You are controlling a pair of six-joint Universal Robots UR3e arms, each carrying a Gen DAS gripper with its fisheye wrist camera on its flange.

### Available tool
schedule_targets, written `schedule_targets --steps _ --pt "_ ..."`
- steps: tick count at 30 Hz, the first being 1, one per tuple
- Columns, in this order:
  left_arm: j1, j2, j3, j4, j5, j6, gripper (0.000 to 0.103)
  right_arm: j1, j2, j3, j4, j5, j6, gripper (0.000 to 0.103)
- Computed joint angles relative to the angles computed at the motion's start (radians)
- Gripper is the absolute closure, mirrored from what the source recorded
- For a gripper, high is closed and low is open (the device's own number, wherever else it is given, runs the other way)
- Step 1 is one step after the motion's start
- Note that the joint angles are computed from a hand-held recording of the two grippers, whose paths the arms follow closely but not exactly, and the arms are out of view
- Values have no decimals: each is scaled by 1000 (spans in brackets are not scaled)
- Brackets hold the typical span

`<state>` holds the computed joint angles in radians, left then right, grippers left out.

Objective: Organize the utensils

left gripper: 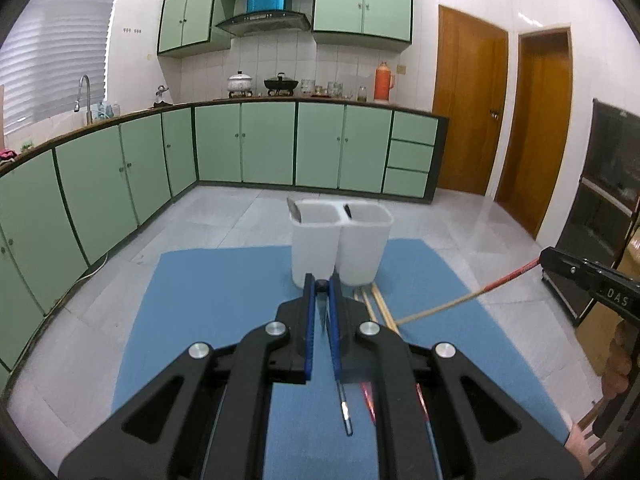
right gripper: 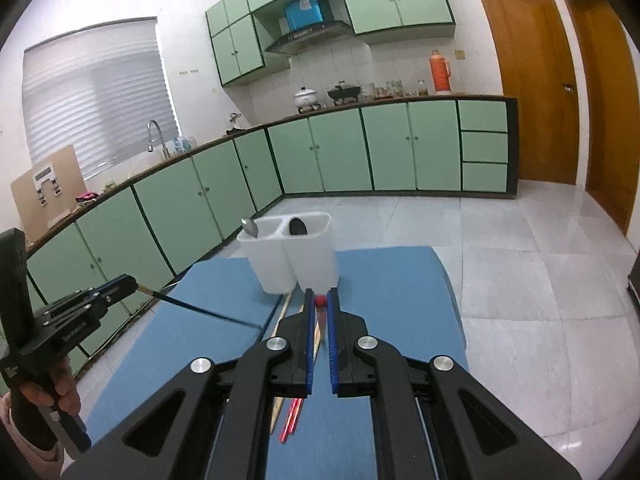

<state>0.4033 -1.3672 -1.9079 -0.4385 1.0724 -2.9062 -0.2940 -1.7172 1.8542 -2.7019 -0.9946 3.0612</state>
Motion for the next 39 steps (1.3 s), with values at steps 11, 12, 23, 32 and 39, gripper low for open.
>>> schedule_targets --steps 11,12,23,32,39 --pt "27 -52 111 -41 -54 -20 97 34 80 -176 81 1 -35 97" --pt "27 -56 119 -41 -57 -21 97 34 87 -193 88 8 -38 97" --pt "32 -91 197 -39 -89 -43 97 25 117 -282 108 48 -36 97" --pt "-13 -201 410 -18 -89 -110 97 8 200 -476 109 94 3 97" --pt "-96 -422 784 -37 -31 -199 97 73 374 -768 152 31 33 97"
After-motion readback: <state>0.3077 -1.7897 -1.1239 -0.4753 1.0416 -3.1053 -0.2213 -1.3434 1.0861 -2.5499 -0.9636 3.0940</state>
